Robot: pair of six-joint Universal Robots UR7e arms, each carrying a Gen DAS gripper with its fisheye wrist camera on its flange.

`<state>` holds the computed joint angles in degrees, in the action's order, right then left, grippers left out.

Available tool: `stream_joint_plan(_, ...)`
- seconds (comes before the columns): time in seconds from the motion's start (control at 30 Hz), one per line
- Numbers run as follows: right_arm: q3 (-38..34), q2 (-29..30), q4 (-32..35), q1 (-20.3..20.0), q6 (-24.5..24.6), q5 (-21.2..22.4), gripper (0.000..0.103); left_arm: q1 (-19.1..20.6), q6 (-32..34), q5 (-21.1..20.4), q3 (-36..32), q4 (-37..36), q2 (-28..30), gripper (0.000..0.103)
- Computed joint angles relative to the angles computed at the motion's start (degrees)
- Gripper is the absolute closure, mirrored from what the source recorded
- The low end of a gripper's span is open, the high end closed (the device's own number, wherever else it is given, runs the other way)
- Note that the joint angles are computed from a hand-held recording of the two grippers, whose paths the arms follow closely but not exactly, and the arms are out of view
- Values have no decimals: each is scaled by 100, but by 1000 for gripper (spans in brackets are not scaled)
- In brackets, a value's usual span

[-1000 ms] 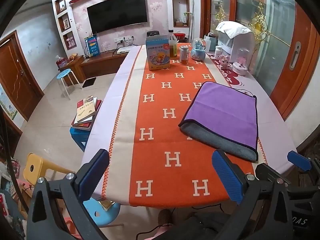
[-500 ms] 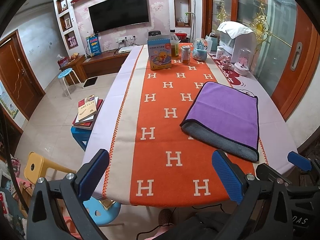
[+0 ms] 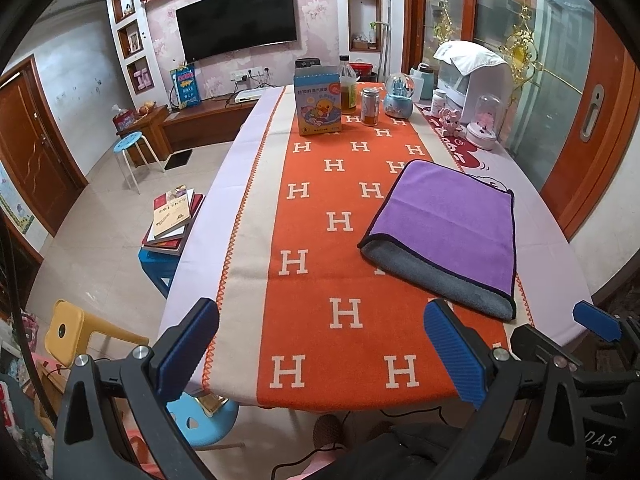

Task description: Fold towel

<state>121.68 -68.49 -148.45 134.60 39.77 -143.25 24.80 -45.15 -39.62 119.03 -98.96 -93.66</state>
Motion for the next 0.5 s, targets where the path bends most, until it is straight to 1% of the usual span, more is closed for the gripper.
stream_joint_plan(0.2, -128, 1, 138, 19, 32, -30, 0, 81, 122, -111, -14, -76, -2, 2)
stream_joint_plan(0.3, -17, 81, 0, 45, 101, -54, 0, 156, 281, -194, -8, -198, -14, 2)
stream_joint_plan(0.37, -1, 39, -11, 30, 54, -39, 0, 202, 389, -237, -9, -263, -21, 2)
stream_joint_plan(0.4, 53, 60, -68, 44, 79, -83, 1, 227, 464, -267, -6, -304, -38, 2)
stream_joint_plan(0.5, -10, 95, 116, 159, 306, -178, 1, 314, 722, -347, -5, -448, -51, 2)
